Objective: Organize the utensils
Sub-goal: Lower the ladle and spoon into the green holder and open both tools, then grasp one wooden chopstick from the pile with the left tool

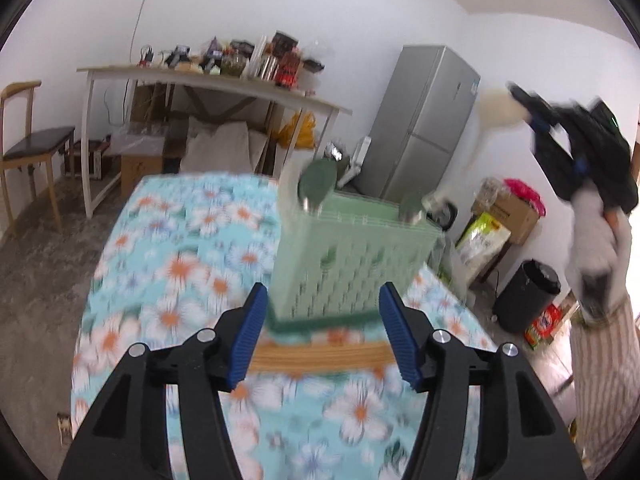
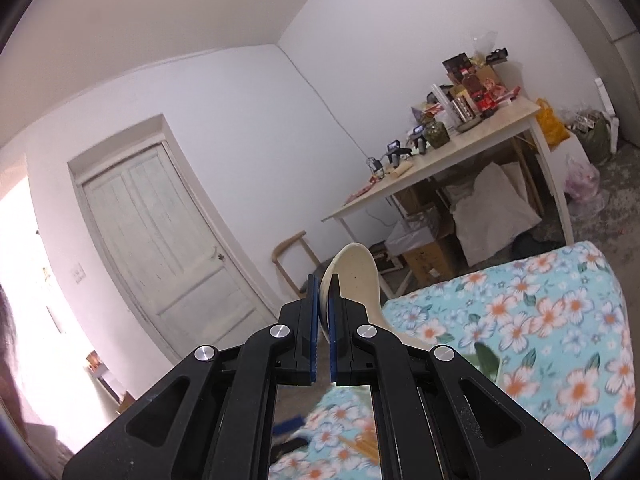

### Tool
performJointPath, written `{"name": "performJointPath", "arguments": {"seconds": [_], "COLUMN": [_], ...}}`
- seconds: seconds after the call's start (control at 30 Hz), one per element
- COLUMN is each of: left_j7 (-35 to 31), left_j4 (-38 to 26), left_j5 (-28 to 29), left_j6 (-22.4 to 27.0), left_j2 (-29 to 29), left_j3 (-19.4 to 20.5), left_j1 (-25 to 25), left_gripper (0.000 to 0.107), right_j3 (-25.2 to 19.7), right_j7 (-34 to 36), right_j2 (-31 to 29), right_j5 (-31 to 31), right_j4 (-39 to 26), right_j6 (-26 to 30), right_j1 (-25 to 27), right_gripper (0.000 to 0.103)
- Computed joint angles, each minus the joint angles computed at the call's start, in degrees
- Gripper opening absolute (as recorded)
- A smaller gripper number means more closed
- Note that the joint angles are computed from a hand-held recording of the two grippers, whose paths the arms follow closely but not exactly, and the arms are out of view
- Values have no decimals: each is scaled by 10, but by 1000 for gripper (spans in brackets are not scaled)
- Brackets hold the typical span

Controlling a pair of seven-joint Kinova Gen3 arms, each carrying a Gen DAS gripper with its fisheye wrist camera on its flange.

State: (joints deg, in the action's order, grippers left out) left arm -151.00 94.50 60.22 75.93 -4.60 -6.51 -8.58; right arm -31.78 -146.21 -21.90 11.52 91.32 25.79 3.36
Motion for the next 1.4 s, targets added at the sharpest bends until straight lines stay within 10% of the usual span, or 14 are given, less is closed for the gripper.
{"name": "performJointPath", "arguments": {"seconds": [1.07,1.4], "left_j7": [17,24], "left_j4": [60,63], "left_j5": [-70,-86], "left_j6": [-7,-23], "left_j2": [-42,-51], "left_j3": [-15,-9], "left_j1": [21,33], "left_gripper": [60,60], "right_j3": [-101,-118], "right_j7": [-175,-218], "right_j2": [28,-58], "right_j5": [208,111], "right_j4": [-21,47], "right_j6": [263,277], "right_j1": [-43,-25], "right_gripper": [43,44]}}
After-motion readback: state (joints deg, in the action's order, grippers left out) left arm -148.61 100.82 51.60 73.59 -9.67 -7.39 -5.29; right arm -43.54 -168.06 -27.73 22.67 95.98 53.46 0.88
